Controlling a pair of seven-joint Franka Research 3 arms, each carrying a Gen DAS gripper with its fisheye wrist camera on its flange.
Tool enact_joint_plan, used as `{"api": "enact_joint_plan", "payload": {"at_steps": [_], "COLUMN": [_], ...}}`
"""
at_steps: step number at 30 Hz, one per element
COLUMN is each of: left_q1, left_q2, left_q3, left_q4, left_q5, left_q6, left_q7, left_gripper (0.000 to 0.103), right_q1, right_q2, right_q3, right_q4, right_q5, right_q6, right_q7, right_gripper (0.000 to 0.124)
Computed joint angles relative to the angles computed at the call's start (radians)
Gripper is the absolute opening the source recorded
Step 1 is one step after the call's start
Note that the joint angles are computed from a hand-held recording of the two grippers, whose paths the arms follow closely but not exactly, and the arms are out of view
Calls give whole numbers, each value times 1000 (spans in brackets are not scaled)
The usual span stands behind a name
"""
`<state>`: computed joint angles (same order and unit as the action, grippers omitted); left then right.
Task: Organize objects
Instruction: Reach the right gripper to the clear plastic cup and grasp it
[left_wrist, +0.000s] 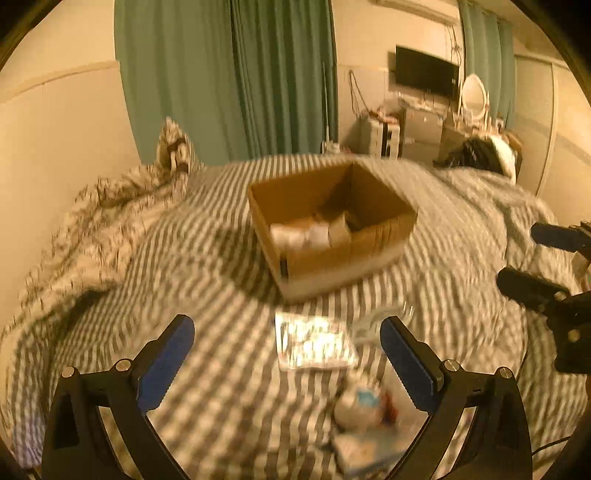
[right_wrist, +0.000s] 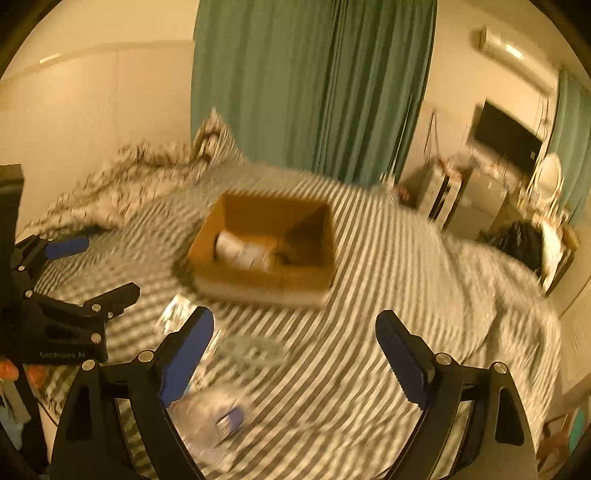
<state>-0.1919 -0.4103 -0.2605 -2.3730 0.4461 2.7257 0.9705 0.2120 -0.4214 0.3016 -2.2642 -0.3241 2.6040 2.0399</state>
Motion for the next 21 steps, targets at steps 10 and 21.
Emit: {"api": "enact_joint_plan", "payload": {"at_steps": [10, 21], "left_q1": [65, 8], "left_q2": [-17, 31], "left_q3": [-28, -4], "left_q4": [-94, -89], "left_q5": [114, 46], "left_q6": [53, 48], "left_q7": [-130, -59], "left_gripper": [103, 103], "right_q1": [71, 163], "right_q2": [163, 153], "right_q3": [11, -113], "right_q4": [-6, -112], "right_q5": [-35, 161], "right_q6": [-83, -67], "right_q7": [105, -27], "right_gripper": [90, 89]}}
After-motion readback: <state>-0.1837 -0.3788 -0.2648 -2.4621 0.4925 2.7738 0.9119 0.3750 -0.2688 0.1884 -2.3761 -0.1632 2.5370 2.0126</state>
